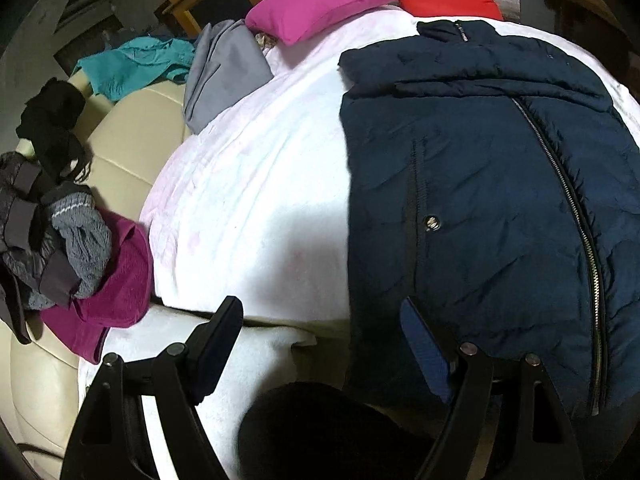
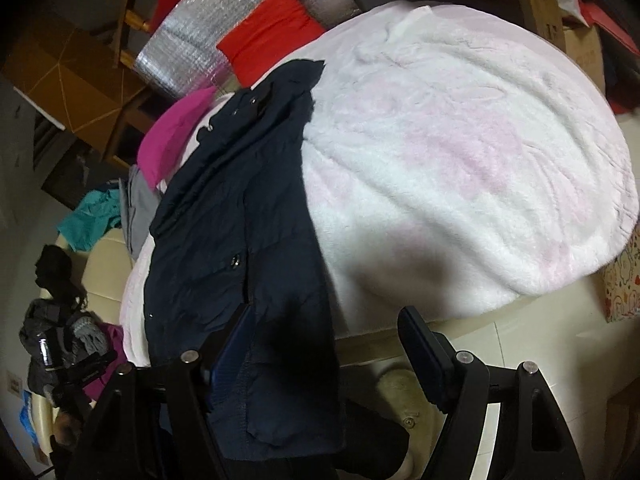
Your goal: Fold large clothes
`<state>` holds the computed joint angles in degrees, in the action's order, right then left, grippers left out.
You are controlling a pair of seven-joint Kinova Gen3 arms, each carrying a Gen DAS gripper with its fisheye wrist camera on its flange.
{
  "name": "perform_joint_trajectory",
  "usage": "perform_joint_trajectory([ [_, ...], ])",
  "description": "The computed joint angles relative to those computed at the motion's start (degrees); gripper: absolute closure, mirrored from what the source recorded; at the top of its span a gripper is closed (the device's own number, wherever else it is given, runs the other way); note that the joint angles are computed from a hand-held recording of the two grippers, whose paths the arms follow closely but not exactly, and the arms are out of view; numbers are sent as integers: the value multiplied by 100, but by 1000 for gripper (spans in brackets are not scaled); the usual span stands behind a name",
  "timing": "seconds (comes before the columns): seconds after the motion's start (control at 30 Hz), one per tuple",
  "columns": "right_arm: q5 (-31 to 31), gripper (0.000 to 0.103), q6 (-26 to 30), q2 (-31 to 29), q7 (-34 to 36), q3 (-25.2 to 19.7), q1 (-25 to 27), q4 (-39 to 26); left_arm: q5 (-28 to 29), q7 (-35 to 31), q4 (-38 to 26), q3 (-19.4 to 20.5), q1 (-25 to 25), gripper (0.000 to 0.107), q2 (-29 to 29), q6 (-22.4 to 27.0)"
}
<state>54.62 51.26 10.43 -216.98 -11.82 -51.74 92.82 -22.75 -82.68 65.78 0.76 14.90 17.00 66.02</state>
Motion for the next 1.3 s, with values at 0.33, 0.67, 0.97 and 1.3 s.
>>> perform_joint_trajectory([
  [0.33,656,24,-274,-274,-1176,-285,-25,621,-565,322,860,160,331,26,-671,-830],
  [0.67,671,23,-631,1,-978,-173,-88,420,-970,790,1059,796,-17,26,-925,-1251],
  [0.97,739,23,-710,70,-1340,-28,-185,495,-1379,919,1209,3184,-2045,25,-810,-1144],
  [1.3,1141,23,-841,-25,-2049,-91,-207,745,579,601,387,4724,-4424,25,388,8],
])
